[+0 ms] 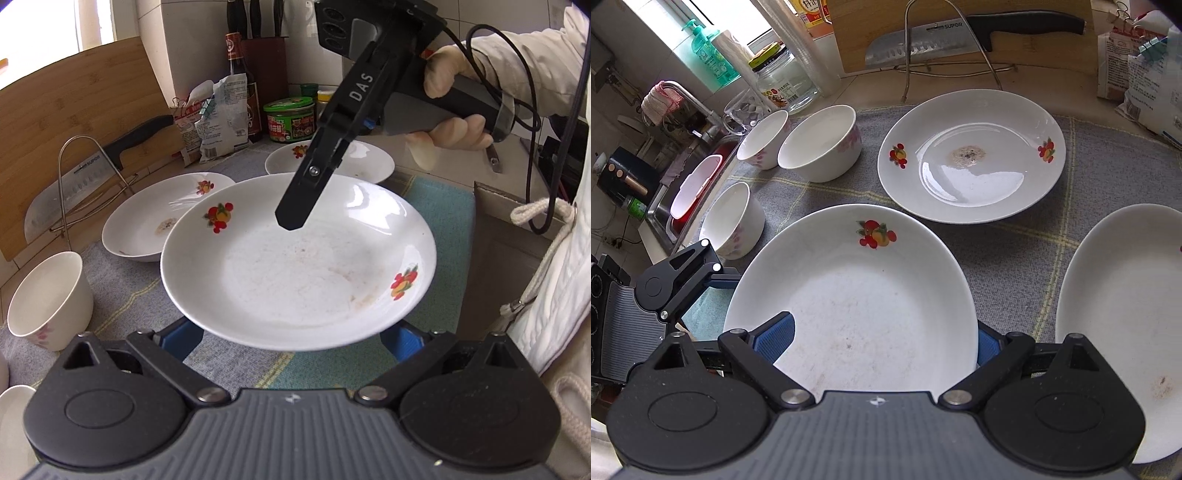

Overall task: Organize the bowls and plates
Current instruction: 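Bring the right tool's plate toward the plate held by the left tool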

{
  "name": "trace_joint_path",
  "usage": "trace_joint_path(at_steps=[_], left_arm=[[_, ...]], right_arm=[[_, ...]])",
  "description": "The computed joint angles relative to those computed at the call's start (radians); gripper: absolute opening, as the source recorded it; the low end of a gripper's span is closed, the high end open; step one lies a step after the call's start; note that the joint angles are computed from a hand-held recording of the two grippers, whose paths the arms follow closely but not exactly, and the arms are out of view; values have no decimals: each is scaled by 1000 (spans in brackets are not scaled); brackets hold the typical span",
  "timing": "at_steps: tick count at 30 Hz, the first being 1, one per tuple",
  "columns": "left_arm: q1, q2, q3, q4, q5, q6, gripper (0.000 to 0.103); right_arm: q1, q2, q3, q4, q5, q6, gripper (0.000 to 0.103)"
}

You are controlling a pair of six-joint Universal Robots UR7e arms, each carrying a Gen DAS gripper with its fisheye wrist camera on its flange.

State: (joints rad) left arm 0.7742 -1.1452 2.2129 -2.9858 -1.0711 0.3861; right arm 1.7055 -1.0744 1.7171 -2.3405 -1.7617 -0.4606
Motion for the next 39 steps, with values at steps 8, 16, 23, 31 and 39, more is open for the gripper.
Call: trace_joint_path(at_steps=[8, 16, 23, 31, 39], left_arm=[[-14, 102, -80, -14, -24, 10, 101], [-14, 189, -163, -15, -54, 48, 101], [1, 252, -234, 2, -88, 76, 101], [12, 314, -308, 27, -115, 86, 101], [16, 351, -356, 48, -122, 94, 101]], right_arm=[[-41, -38, -12, -4, 1, -20, 99], [-82, -67, -25, -18, 4, -37, 99], [-110, -83, -40, -27, 4, -42, 99], [-144, -90, -60, -31, 2, -42, 99], [-168, -89, -80, -25, 6, -48, 99]])
